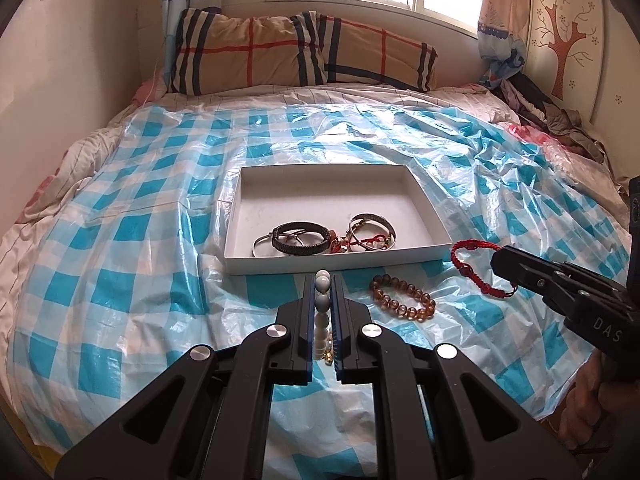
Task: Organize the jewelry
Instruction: 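Lift both held bracelets and carry them toward the white box, then lower both bracelets into the white box and open both tools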
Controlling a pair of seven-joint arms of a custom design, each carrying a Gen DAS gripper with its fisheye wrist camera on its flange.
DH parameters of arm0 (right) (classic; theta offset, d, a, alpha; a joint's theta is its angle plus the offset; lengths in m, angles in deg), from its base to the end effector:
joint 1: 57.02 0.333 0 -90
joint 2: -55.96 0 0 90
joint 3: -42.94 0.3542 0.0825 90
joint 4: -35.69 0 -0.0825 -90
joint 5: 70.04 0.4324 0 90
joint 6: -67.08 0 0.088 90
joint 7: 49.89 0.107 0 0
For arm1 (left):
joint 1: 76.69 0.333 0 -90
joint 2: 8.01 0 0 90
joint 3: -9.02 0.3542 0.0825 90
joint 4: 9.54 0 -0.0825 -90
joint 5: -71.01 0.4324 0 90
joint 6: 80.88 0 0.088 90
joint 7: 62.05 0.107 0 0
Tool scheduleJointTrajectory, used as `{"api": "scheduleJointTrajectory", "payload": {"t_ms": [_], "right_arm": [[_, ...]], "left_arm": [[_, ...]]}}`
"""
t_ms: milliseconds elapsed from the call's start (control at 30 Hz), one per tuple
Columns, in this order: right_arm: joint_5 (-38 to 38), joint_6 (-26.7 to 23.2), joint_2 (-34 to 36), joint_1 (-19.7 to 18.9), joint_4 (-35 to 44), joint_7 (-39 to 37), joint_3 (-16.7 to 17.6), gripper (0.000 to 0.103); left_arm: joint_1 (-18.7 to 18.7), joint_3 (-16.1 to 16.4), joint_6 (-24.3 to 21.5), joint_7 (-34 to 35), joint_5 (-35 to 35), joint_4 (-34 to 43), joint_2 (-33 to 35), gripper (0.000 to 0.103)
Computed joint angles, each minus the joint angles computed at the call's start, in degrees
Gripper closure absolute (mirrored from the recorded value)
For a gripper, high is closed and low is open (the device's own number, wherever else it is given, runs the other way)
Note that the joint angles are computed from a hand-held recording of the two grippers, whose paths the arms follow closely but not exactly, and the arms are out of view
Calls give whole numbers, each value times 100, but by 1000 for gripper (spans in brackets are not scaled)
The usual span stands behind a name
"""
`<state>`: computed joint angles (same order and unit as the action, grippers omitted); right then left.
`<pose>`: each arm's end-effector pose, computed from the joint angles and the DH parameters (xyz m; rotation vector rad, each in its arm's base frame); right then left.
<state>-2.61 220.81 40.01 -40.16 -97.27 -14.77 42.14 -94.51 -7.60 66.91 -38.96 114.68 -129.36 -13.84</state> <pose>0.5179 0.1183 0.5228 -1.7492 1.2777 -0.1630 0.4902 -0.3572 0.5460 -1.7728 1.7350 -0.7883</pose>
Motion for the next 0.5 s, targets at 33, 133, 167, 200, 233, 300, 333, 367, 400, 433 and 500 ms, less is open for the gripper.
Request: {"api": "scheduleJointTrajectory", "payload": {"t_ms": [33,133,167,200,233,300,333,367,400,433,500], "right_arm": [[34,6,56,8,53,-41,-12,93],[131,32,266,6,258,-159,-18,93],[164,39,342,-1,330,-192,-14,93],[201,46,430,-9,415,-226,-7,93],[222,51,505,-23,489,-252,4,93],[284,61,670,-48,651,-328,29,93],[312,64,760,-61,739,-364,46,93],[336,70,846,-76,821,-397,66,93],[356,69,954,-91,926,-425,87,93],[383,75,1064,-105,1036,-459,112,93],[440,84,1315,-135,1292,-532,169,93]], "left_arm": [[12,8,36,17,32,67,66,96],[42,46,131,39,101,256,251,96],[50,62,169,37,124,307,302,96],[58,81,208,50,135,372,366,96],[66,99,241,54,162,439,428,96],[74,133,288,77,221,581,556,96],[77,152,316,90,246,666,635,96],[77,172,340,97,274,746,707,96],[77,194,371,99,311,840,796,96],[78,220,414,101,348,924,878,96],[65,279,461,46,488,1110,1060,96]]}}
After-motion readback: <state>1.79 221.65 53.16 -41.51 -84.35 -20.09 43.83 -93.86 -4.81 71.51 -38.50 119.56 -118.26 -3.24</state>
